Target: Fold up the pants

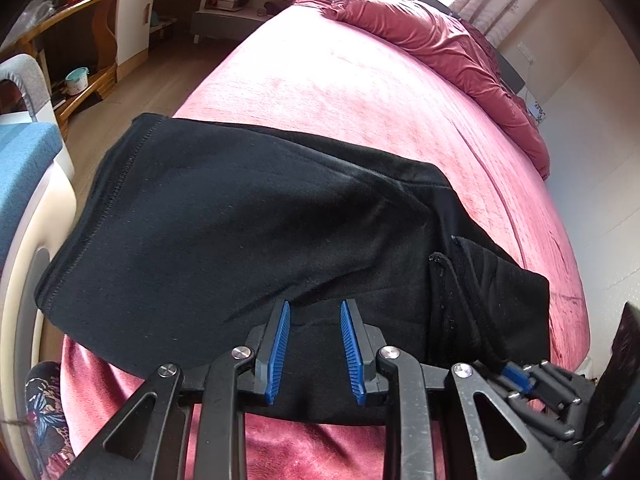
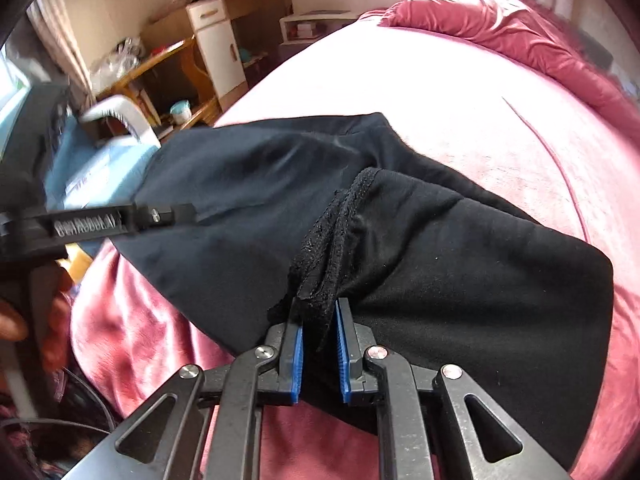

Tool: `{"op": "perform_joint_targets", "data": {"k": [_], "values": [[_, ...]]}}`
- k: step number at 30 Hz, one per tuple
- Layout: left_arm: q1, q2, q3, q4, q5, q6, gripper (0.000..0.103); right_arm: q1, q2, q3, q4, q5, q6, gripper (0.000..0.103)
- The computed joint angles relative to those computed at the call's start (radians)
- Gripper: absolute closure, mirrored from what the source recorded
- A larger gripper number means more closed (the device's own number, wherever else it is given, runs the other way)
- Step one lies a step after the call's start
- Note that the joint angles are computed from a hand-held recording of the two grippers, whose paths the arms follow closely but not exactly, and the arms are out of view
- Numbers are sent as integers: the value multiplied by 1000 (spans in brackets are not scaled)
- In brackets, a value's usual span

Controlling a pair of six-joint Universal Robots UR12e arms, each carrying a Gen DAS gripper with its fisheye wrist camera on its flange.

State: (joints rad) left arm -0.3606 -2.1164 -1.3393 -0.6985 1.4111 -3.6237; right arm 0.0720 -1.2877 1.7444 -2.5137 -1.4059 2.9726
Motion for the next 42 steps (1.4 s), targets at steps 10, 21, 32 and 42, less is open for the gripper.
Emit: {"op": "perform_joint_targets", "data": {"k": [10,21,32,42], "values": [[-25,37,-10,16,169,83,66,-22,-17,16,6,60,33,59],[-24,71,-38,19,229,117,65,-45,-73,67,-70,42,132,49],[-10,81,-57,15,244,78,64,-69,-69,75,-37,4,233,44],[48,110,-108,16,128,-2,43,-72,-49,70,5,3,253,24]]}}
